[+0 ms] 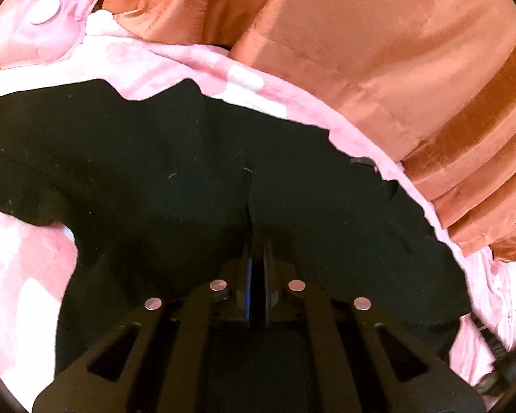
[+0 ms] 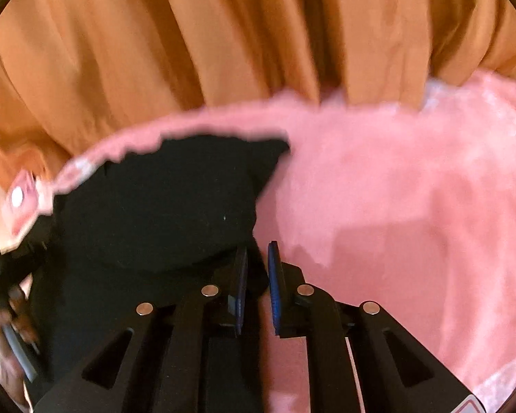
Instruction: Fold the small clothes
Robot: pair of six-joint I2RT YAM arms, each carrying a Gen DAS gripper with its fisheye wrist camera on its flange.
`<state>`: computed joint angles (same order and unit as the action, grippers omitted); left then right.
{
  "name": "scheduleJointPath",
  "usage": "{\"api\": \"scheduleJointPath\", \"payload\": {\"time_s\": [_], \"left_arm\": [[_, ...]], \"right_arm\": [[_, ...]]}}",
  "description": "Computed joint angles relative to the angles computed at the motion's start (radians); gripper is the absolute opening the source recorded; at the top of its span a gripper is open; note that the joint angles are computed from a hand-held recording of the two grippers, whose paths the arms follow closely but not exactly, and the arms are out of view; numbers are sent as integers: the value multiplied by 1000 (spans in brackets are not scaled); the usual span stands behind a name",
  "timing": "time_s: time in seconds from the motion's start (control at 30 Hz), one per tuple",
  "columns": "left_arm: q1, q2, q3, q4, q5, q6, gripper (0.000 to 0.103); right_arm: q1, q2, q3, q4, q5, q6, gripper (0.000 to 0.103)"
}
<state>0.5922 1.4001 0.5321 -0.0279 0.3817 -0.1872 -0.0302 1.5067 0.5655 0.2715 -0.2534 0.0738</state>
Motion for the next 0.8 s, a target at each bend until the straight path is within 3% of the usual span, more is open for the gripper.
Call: {"api": "scheduleJointPath", "payload": {"time_s": [0.1, 0.17, 0.2, 0.23, 0.27, 0.3, 0.37, 0.47, 0.57, 0.67, 0.7, 0.77, 0.8], "left_arm": [[-13, -2, -9, 21, -16, -30, 6], [7, -9, -7, 2, 11, -27, 7], [45, -26, -1, -33, 51, -6, 9], [92, -49, 1, -63, 84, 18, 10], [149, -72, 8, -97, 114, 49, 18], [237, -88, 29, -145, 143, 100, 37], [400, -83, 77, -192, 164, 182, 53], [648, 73, 235, -204, 102, 281, 62], [806, 254, 398, -229, 90, 229, 63], [924, 471, 578, -247, 120, 48, 62], [939, 494, 594, -218, 157, 32, 62], [907, 511, 632, -227, 93, 35, 60], [872, 505, 641, -228, 46, 61, 36]], "right_arm": [[69, -10, 21, 12, 40, 18, 14], [118, 183, 158, -49, 95, -25, 14], [136, 245, 186, -33, 156, -8, 10], [125, 256, 164, 33, 142, -40, 9], [132, 232, 162, -6, 168, -15, 10], [120, 171, 128, -25, 144, 11, 13], [100, 34, 43, -38, 93, 1, 16], [130, -167, -79, -81, 129, -58, 21], [176, -299, -155, -153, 112, -61, 29], [312, -324, -200, -145, 202, -4, 30], [353, -332, -219, -144, 221, 13, 30], [428, -293, -222, -118, 258, 59, 31], [450, -282, -221, -115, 268, 73, 31]]}}
